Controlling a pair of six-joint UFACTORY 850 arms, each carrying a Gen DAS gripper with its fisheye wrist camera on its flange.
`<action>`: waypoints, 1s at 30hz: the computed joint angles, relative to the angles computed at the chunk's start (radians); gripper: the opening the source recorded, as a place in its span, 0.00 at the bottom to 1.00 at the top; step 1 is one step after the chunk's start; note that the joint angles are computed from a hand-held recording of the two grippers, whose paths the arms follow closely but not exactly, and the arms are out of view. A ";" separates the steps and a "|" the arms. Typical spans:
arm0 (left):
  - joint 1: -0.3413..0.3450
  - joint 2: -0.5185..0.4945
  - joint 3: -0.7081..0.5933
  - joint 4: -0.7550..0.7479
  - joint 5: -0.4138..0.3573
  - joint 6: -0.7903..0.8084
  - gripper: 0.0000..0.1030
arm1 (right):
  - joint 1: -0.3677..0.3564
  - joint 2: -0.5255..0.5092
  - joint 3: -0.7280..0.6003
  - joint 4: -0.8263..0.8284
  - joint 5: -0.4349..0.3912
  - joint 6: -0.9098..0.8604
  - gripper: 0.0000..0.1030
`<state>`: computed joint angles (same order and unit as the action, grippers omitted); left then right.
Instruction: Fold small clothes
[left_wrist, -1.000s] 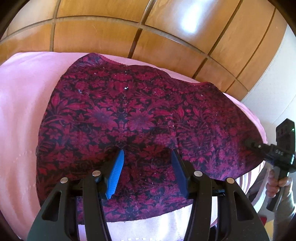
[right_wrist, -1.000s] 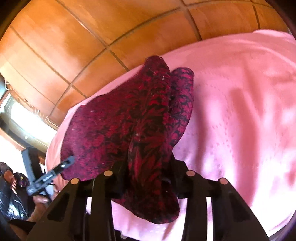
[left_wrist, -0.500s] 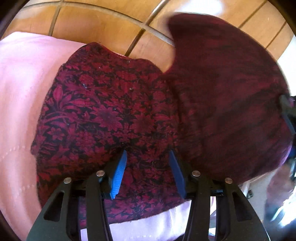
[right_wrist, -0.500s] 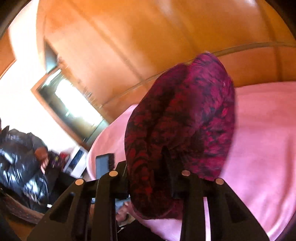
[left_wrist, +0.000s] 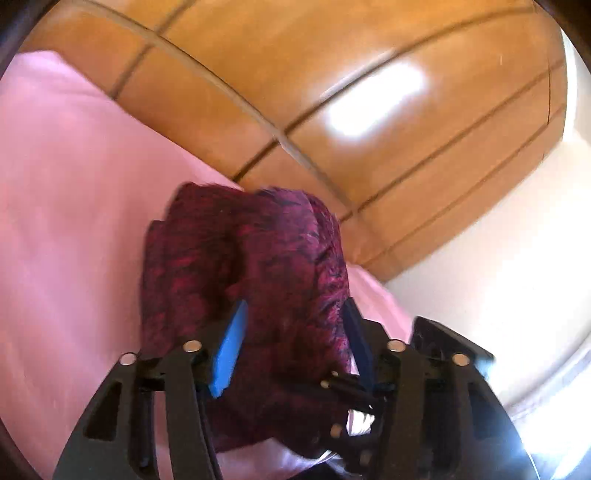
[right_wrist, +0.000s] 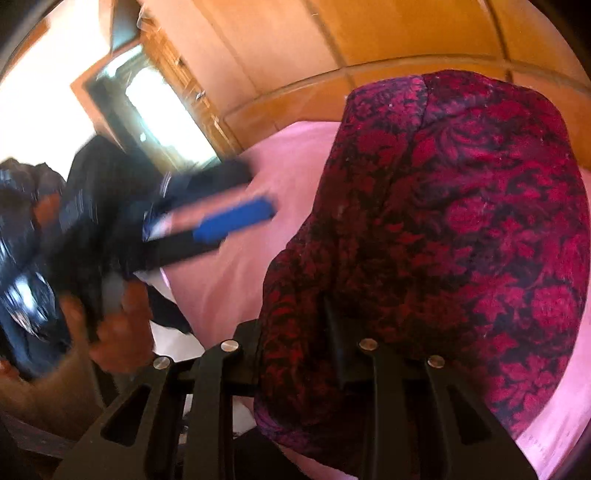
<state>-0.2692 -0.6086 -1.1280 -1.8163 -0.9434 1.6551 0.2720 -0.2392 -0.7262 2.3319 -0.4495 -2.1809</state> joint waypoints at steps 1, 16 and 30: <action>-0.014 -0.011 -0.024 0.016 0.040 -0.020 0.55 | 0.011 0.000 0.000 0.039 0.011 -0.039 0.25; -0.092 -0.057 -0.184 0.187 0.239 -0.113 0.13 | -0.128 0.268 0.253 0.034 -0.064 -0.048 0.48; -0.129 0.001 -0.045 -0.089 0.591 0.132 0.23 | -0.027 0.068 0.144 0.015 -0.043 -0.029 0.52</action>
